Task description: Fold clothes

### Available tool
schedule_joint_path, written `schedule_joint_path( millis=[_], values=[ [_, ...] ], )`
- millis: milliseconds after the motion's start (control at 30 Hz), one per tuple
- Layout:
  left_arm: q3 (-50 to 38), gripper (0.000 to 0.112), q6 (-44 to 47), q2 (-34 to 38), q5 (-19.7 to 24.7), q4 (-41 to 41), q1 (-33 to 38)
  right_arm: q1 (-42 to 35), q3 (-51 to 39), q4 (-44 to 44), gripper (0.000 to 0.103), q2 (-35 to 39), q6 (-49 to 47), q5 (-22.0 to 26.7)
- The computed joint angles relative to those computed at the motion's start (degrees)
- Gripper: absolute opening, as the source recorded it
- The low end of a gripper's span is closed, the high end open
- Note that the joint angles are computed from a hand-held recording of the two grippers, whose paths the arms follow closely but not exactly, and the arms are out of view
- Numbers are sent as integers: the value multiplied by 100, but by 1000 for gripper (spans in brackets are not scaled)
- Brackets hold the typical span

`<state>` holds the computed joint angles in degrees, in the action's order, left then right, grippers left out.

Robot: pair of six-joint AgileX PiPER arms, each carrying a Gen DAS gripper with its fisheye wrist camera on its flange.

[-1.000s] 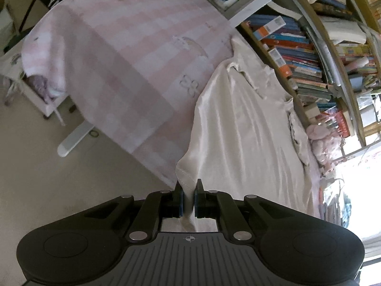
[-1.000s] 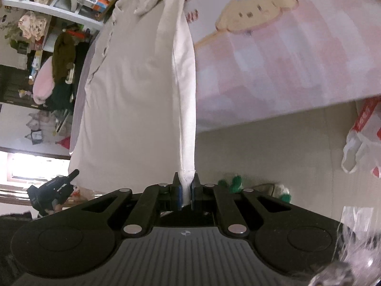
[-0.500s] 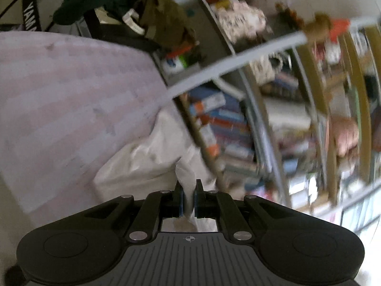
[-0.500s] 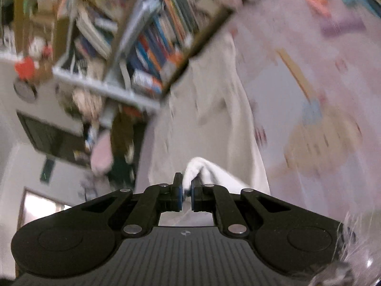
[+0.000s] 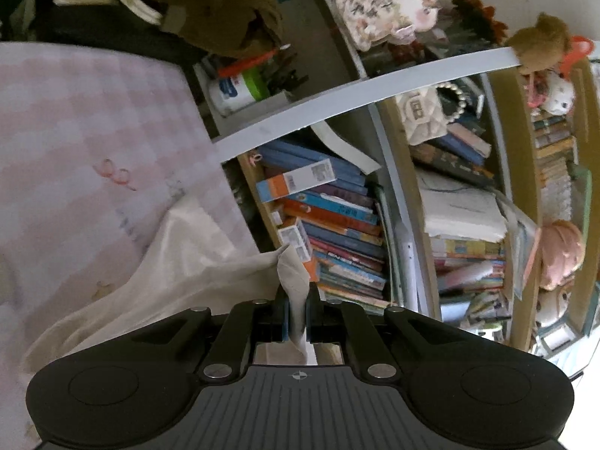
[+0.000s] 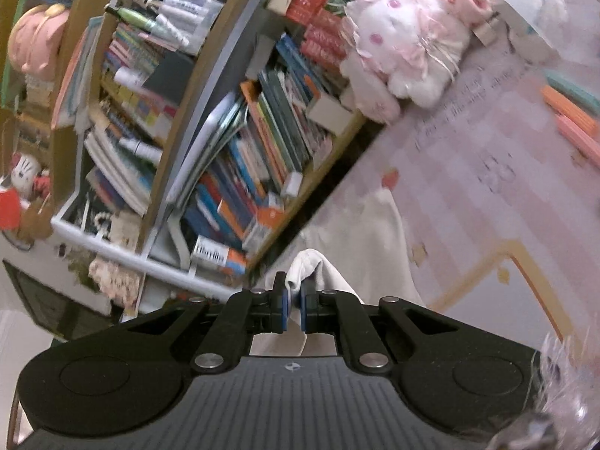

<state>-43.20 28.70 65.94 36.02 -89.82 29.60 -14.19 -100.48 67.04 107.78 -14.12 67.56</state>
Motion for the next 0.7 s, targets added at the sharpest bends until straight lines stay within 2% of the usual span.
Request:
schedule_joint_path(
  millis=[133,367,467,600,700],
  values=[
    [-531,6,109,787,-72,-189,-210,343,-576,-274,6,427,418,-408],
    [-1385,6,-194,1810,-428,50,-530,777,-1292,-673,6,1106,1109,-1014],
    [-1859,6,-346,2302,-439,247,-600,941,-1716,-901,6,1426,1475,-1242],
    [-2521,6,-588,2930,-411,563,-660,1140,-2693,-1307,6,2074,2173,-1346],
    [-2878,5,-882,3305,-544,786,-675,1299,-3846,-1726,6,2764,2837,-1225]
  ],
)
